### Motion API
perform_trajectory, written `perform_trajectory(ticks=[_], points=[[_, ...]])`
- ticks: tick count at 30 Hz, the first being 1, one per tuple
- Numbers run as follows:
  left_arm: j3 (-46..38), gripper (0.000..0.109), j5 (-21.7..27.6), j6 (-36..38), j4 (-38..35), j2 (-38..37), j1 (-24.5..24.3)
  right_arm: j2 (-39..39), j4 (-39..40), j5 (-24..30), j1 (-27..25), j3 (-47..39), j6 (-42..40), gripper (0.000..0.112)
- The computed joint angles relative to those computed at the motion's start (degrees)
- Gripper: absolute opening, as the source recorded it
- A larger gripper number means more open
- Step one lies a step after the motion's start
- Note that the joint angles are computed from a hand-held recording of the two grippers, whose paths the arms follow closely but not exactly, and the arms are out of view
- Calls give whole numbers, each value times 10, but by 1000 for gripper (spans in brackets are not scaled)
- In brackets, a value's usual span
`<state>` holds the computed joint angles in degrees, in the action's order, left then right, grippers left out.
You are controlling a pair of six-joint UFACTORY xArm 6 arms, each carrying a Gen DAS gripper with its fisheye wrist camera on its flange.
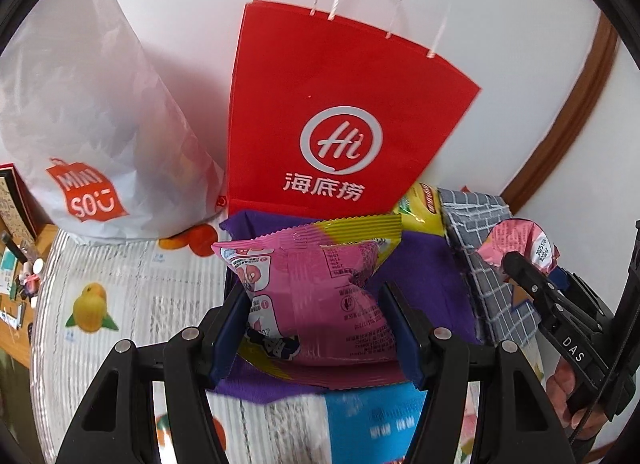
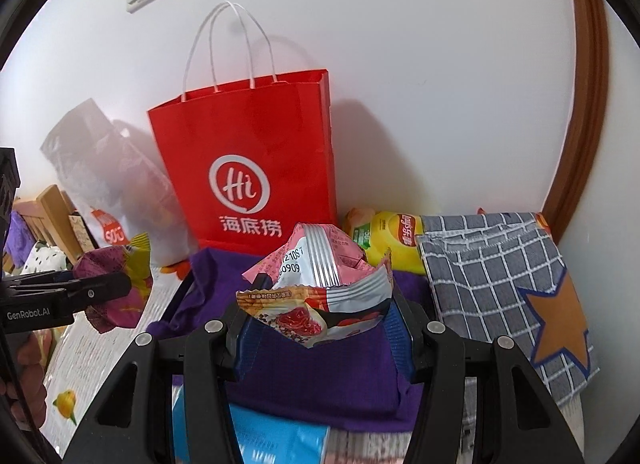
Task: Organize snacks
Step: 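Lift and carry the pink bag and pink candy over the purple towel with both tools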
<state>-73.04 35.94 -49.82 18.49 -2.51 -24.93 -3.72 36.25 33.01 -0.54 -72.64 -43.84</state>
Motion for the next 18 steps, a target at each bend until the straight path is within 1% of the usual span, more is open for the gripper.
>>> perform_trajectory(ticks=[3,6,10,13,16,18], points=[[-20,63,-2,15,-11,26,10,34,-18,-7,8,-27,19,54],[-43,63,4,20,-10,51,18,61,-21,-14,13,-46,23,54],[-62,63,-2,33,-15,79,26,98,-34,-14,15,-68,31,54],[-70,63,-2,46,-21,97,28,117,-29,-16,14,-74,30,54],[-70,63,0,59,-32,111,32,133,-8,-6,10,-78,20,54],[-65,63,-8,67,-46,116,36,150,-32,12,10,-91,36,54]])
